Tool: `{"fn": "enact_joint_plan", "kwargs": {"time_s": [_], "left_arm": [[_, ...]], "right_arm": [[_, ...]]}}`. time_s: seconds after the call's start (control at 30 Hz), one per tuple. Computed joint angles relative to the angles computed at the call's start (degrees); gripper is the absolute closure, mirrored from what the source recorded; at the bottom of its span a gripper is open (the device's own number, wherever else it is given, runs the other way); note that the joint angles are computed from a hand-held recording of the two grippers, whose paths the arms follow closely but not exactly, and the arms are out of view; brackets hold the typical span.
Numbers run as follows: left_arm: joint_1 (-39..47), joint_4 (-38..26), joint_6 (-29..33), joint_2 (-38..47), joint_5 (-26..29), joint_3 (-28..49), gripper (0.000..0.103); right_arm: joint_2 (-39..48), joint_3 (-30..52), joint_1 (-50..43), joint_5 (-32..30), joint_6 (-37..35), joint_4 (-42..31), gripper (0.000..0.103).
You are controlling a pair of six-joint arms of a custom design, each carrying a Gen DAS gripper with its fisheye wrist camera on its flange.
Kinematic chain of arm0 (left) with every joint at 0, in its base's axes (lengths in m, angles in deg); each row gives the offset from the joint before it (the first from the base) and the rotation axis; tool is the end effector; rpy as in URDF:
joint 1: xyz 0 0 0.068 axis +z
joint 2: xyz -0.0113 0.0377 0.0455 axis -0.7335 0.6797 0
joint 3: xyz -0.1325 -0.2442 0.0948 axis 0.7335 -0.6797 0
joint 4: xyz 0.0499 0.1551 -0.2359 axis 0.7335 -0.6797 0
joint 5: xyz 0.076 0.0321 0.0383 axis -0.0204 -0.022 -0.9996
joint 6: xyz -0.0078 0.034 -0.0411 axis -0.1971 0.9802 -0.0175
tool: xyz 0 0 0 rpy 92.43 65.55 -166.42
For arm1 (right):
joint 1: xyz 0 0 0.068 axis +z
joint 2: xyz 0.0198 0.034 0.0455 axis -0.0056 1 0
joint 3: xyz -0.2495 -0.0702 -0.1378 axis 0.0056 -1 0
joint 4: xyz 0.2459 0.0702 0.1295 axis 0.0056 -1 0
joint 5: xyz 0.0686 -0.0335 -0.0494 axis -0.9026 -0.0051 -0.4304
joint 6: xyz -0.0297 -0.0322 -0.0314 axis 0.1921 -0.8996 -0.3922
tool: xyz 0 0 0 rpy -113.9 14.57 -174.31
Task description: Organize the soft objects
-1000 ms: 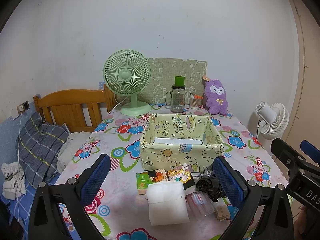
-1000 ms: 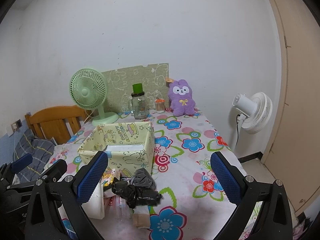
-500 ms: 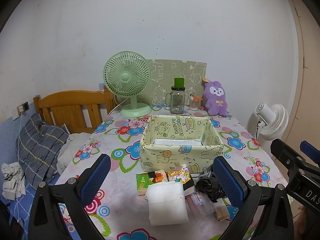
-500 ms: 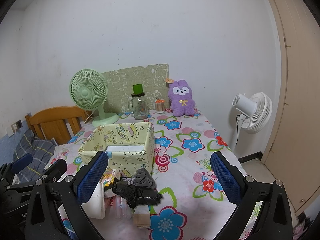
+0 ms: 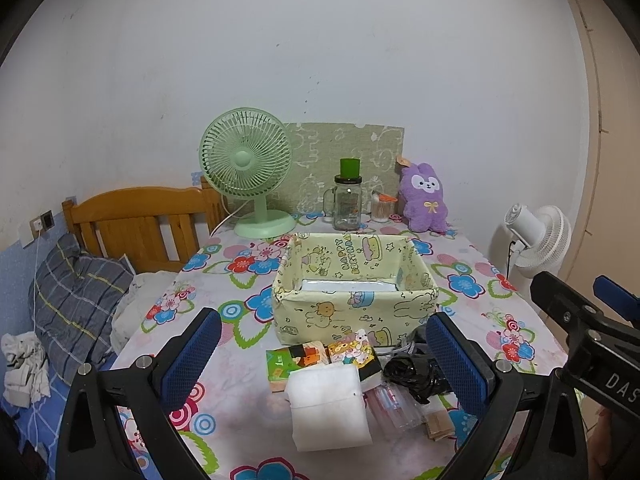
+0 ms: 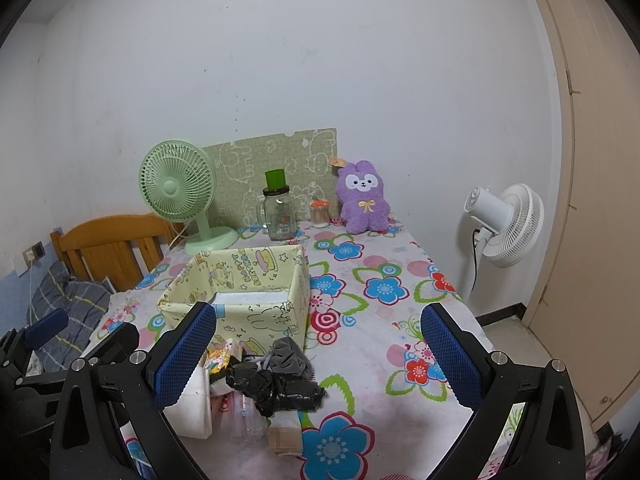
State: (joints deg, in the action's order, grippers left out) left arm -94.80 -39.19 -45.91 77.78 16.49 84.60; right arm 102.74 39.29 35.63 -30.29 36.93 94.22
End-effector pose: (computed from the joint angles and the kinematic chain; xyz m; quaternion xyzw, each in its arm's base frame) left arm 0.2284 -0.2180 0.1227 0.0313 0.8490 -0.0231 0.5270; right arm 0.2162 0.1323 0.1677 0.0559 0.8528 0.0063 0.5193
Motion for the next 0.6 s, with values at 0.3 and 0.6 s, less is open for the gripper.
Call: {"fn": "enact_joint_plan", "kwargs": {"time_s": [0.3,0.6], "left_arm": [[0.44,0.47,-0.55,0.43,0.88,-0.04,0.0],[1.92,1.04,-1.63,2.33,3.68,0.51,0.004]], "right_arm": [[0.24,0.32,0.15,-0.16,0.48,-0.24,0.0],[2.34,0.76,-0.68,-1.84,0.36,1.26,0.0]]}}
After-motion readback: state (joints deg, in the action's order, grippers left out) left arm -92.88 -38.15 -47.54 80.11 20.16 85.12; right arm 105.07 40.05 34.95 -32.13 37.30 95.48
